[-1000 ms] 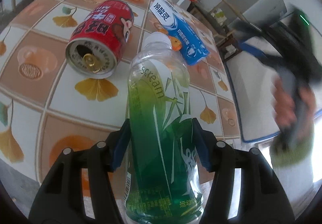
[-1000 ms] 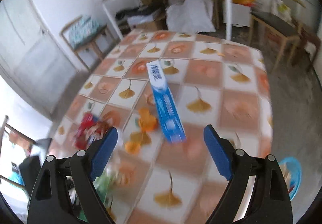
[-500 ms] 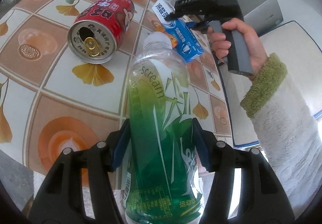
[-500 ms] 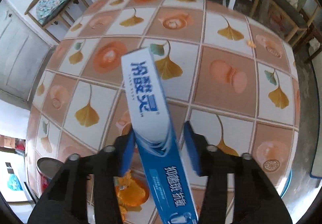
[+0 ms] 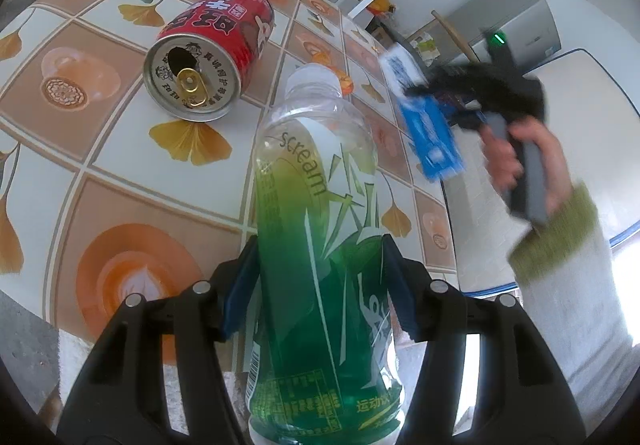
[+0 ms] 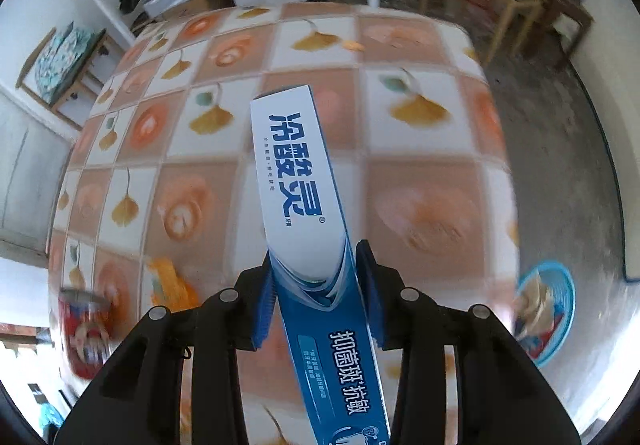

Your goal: Collect trash

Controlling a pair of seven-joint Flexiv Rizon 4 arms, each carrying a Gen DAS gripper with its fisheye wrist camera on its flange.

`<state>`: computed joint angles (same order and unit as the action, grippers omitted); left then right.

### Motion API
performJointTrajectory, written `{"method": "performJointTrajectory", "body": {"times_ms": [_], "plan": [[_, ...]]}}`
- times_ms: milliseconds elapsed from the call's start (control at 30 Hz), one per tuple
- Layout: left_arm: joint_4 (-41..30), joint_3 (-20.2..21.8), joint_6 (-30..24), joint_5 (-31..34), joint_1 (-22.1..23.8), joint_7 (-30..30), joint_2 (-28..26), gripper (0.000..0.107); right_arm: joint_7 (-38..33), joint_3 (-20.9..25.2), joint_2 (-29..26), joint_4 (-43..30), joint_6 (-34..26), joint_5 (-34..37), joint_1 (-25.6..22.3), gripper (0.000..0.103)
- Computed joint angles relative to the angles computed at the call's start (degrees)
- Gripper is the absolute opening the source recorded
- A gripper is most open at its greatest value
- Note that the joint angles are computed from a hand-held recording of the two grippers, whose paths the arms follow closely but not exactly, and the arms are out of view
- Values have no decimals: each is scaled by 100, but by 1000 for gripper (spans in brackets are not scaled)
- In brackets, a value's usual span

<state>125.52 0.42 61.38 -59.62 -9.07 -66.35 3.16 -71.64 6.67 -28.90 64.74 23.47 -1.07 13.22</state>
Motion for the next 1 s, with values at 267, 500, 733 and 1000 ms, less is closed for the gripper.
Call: {"method": "performJointTrajectory", "body": {"times_ms": [267, 500, 733, 1000], "plan": [[-26, -26, 69, 260, -16, -266, 3, 56, -89, 212, 1460, 1946, 585, 575, -322, 37], [-84, -33, 98, 537, -18, -550, -11, 57, -244, 276, 1975, 2714, 951, 508, -128, 37], [-119, -24, 1, 463, -25, -603, -39, 58, -206, 272, 2006, 2979, 1021, 193, 73, 38], [-118, -29, -36, 318, -7, -520, -70, 58, -169, 270, 2001, 3056, 967, 157, 129, 38]]}}
